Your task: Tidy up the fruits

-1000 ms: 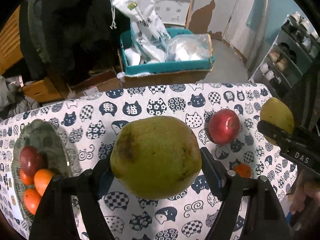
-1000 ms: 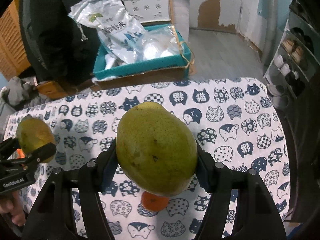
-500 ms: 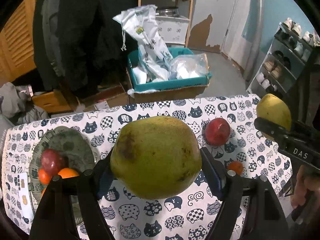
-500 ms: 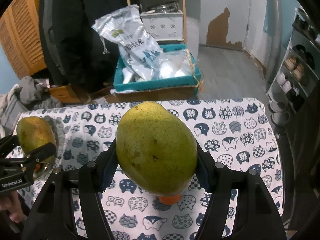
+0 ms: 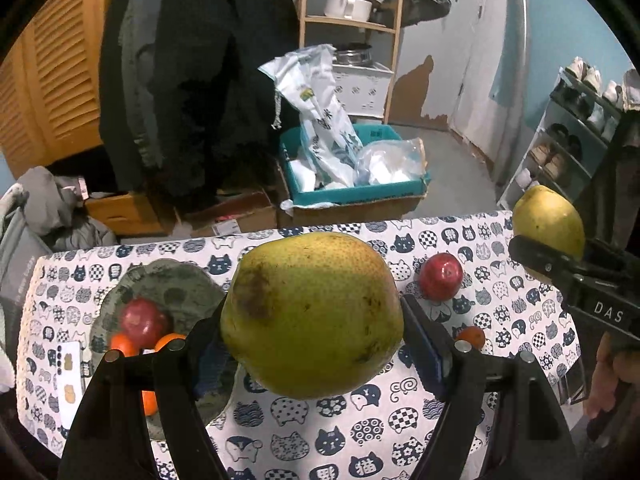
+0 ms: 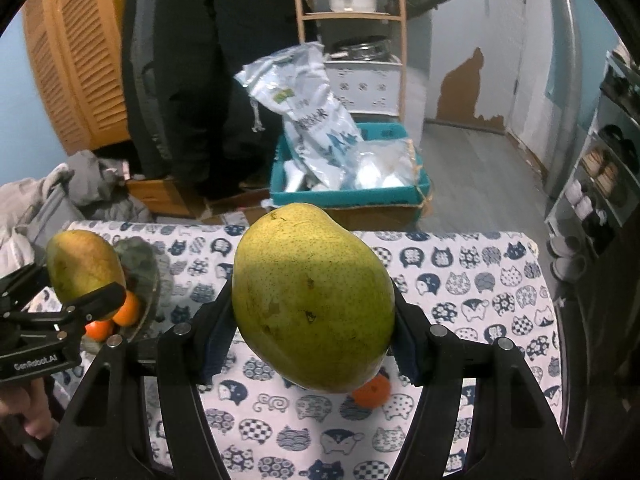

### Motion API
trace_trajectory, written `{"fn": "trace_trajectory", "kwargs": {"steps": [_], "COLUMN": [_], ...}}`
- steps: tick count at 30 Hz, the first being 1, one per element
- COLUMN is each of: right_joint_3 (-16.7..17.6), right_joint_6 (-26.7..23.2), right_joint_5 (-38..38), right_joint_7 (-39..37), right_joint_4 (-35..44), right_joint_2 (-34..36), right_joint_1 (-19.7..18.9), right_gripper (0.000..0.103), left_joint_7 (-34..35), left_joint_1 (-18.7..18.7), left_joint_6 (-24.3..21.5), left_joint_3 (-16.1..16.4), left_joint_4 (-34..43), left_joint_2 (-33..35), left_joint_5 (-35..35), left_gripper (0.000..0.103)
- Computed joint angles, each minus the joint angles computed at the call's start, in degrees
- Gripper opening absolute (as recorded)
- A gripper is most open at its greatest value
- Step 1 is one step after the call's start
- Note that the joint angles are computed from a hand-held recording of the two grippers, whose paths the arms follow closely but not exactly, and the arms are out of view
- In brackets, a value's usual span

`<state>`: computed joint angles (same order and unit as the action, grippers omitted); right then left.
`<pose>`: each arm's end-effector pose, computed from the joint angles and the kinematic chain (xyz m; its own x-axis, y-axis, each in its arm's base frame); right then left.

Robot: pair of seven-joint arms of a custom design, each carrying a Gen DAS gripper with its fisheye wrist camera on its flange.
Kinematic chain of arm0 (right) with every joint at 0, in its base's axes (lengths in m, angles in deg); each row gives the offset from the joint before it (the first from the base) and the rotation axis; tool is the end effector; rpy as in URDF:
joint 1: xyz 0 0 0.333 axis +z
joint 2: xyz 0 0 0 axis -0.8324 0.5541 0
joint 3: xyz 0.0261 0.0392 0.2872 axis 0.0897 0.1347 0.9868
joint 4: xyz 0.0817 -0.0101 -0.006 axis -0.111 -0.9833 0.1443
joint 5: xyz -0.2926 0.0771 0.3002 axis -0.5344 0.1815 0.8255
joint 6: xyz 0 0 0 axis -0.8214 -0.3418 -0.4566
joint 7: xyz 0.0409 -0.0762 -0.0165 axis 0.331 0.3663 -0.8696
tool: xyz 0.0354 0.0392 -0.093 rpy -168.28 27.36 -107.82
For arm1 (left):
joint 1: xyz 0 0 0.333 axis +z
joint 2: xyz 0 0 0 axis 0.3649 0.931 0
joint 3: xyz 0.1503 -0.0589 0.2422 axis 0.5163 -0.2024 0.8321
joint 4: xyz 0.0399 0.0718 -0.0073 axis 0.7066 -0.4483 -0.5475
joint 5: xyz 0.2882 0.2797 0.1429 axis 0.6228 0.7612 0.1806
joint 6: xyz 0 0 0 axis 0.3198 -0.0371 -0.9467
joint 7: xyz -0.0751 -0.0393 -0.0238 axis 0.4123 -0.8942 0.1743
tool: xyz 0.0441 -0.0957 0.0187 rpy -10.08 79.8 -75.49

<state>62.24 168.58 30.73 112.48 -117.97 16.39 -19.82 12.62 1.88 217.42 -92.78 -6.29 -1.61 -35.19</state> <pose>0.6171 0.4345 0.4749 -0.1804 -0.9793 -0.0917 -0.7092 0.1941 -0.6777 0.6842 -0.3772 0.4549 -0.4612 -0.8835 0.0826 -0.6925 0.3001 -0.6561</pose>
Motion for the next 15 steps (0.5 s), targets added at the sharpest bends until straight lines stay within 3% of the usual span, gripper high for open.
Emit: {"fn": "trace_trajectory", "kwargs": {"steps": [9, 15], "right_joint_3": [-0.3, -1.6], "right_joint_6": [-0.9, -3.8], "right_joint_5": [3.3, 7.5], "right_joint_7": [-6.3, -12.3], "right_joint_4": [12.4, 26.2], "right_joint_2": [8.2, 17.1], "right_joint_1": [1.6, 3.2], "right_gripper": [0.068, 0.068], "left_joint_7": [-2.0, -3.6], "left_joint_1": [2.0, 3.6], "left_joint_6": [2.6, 3.5], "left_joint_3": [1.1, 1.8], "left_joint_4": [-5.3, -8.1], "left_joint_2": [-3.9, -5.7], "left_joint_5": [0.1, 0.3], "left_gripper": [0.080, 0.080]}}
